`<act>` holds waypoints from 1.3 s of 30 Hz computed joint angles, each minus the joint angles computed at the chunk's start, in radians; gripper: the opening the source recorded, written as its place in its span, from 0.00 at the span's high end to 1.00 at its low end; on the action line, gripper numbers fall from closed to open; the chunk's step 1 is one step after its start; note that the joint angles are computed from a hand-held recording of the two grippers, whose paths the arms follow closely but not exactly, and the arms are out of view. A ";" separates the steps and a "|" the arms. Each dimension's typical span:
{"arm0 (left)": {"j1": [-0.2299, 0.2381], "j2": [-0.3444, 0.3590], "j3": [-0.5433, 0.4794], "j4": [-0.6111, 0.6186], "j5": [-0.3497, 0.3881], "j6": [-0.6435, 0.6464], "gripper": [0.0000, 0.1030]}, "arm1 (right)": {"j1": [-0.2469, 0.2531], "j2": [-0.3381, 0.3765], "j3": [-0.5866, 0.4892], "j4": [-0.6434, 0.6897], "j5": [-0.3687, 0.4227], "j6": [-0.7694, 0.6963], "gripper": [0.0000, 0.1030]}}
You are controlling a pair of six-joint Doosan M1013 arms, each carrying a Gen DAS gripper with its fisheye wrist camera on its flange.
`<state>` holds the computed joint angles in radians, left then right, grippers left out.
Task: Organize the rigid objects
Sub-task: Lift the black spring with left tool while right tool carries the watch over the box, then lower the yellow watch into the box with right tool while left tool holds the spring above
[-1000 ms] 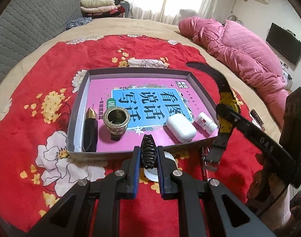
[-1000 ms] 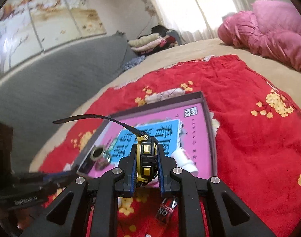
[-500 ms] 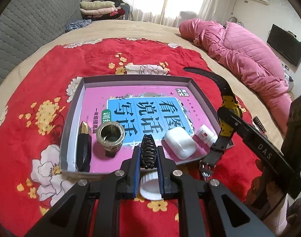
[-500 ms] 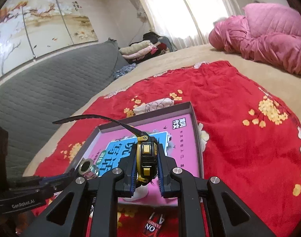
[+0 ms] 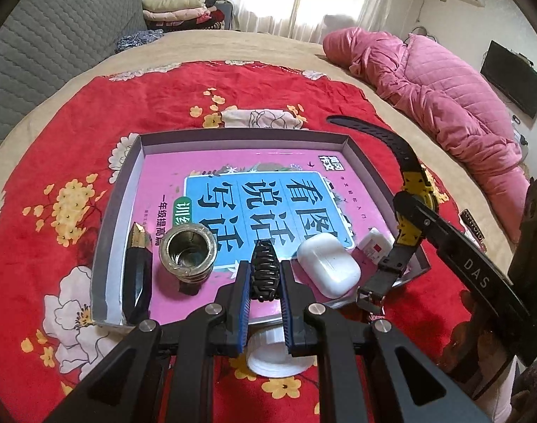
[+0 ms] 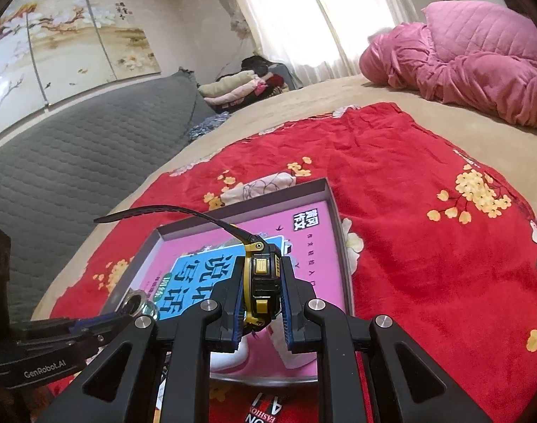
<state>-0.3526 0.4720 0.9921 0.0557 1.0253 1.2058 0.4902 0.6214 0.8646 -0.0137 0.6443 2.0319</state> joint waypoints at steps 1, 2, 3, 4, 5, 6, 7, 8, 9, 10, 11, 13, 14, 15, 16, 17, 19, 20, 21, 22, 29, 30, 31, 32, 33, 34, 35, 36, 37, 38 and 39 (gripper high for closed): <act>-0.001 0.003 -0.002 0.003 0.005 0.000 0.85 | 0.002 0.000 -0.001 -0.015 -0.001 0.008 0.82; 0.000 0.004 -0.003 0.001 0.009 0.002 0.85 | 0.002 0.001 -0.002 -0.021 -0.002 0.013 0.82; 0.000 0.007 -0.004 0.000 0.012 0.002 0.85 | 0.004 0.003 -0.004 -0.030 0.001 0.018 0.82; 0.000 0.008 -0.005 0.000 0.015 0.003 0.85 | 0.007 0.005 -0.008 -0.053 0.006 0.033 0.82; 0.000 0.010 -0.006 0.000 0.017 0.005 0.85 | 0.009 0.007 -0.011 -0.071 0.010 0.044 0.82; -0.001 0.011 -0.007 0.001 0.021 0.006 0.85 | 0.010 0.010 -0.015 -0.071 0.014 0.045 0.82; -0.001 0.013 -0.009 0.001 0.024 0.009 0.85 | 0.010 0.013 -0.019 -0.069 0.019 0.044 0.82; -0.001 0.014 -0.009 0.001 0.026 0.011 0.85 | 0.011 0.016 -0.025 -0.074 0.025 0.044 0.82; -0.001 0.016 -0.010 0.000 0.028 0.012 0.85 | 0.012 0.019 -0.030 -0.083 0.032 0.044 0.82; -0.001 0.017 -0.011 0.001 0.031 0.014 0.85 | 0.013 0.021 -0.034 -0.084 0.040 0.038 0.82; -0.002 0.018 -0.011 0.003 0.034 0.014 0.85 | 0.015 0.025 -0.040 -0.083 0.047 0.028 0.82; -0.002 0.020 -0.013 0.001 0.039 0.016 0.85 | 0.019 0.031 -0.051 -0.094 0.064 0.010 0.82; -0.002 0.022 -0.014 0.001 0.043 0.016 0.85 | 0.022 0.034 -0.057 -0.095 0.073 -0.005 0.82; -0.001 0.023 -0.015 -0.001 0.045 0.016 0.85 | 0.023 0.038 -0.063 -0.092 0.081 -0.018 0.82; 0.000 0.023 -0.015 -0.003 0.046 0.017 0.85 | 0.024 0.040 -0.067 -0.082 0.086 -0.035 0.82; 0.000 0.023 -0.014 -0.004 0.048 0.018 0.85 | 0.024 0.045 -0.075 -0.072 0.098 -0.053 0.82; 0.000 0.022 -0.011 -0.005 0.048 0.021 0.85 | 0.025 0.052 -0.089 -0.055 0.119 -0.080 0.81; 0.001 0.022 -0.010 -0.009 0.049 0.024 0.85 | 0.025 0.055 -0.094 -0.053 0.128 -0.088 0.81; 0.001 0.022 -0.008 -0.011 0.050 0.025 0.85 | 0.026 0.057 -0.099 -0.050 0.134 -0.096 0.81; 0.001 0.022 -0.007 -0.010 0.050 0.025 0.85 | 0.027 0.061 -0.107 -0.049 0.145 -0.107 0.81; 0.008 0.024 -0.007 -0.019 0.050 0.021 0.85 | 0.038 0.076 -0.150 -0.068 0.227 -0.153 0.81; 0.009 0.024 -0.008 -0.021 0.051 0.022 0.85 | 0.038 0.077 -0.155 -0.066 0.241 -0.163 0.81; 0.010 0.024 -0.008 -0.021 0.051 0.021 0.85 | 0.039 0.077 -0.156 -0.064 0.250 -0.168 0.81; 0.010 0.024 -0.008 -0.023 0.049 0.021 0.85 | 0.040 0.078 -0.162 -0.066 0.266 -0.173 0.81; 0.011 0.026 -0.010 -0.024 0.051 0.021 0.85 | 0.040 0.079 -0.166 -0.066 0.279 -0.179 0.81; 0.011 0.026 -0.011 -0.024 0.052 0.021 0.85 | 0.040 0.079 -0.166 -0.067 0.287 -0.179 0.81; 0.011 0.026 -0.011 -0.024 0.053 0.021 0.85 | 0.040 0.081 -0.171 -0.069 0.299 -0.177 0.80; 0.011 0.026 -0.011 -0.025 0.055 0.022 0.85 | 0.039 0.081 -0.172 -0.072 0.306 -0.172 0.80; 0.011 0.026 -0.011 -0.025 0.055 0.022 0.85 | 0.039 0.079 -0.168 -0.076 0.305 -0.165 0.80; 0.011 0.026 -0.011 -0.025 0.055 0.023 0.85 | 0.038 0.078 -0.166 -0.080 0.306 -0.159 0.80; 0.011 0.026 -0.011 -0.026 0.055 0.024 0.85 | 0.036 0.079 -0.166 -0.080 0.305 -0.155 0.80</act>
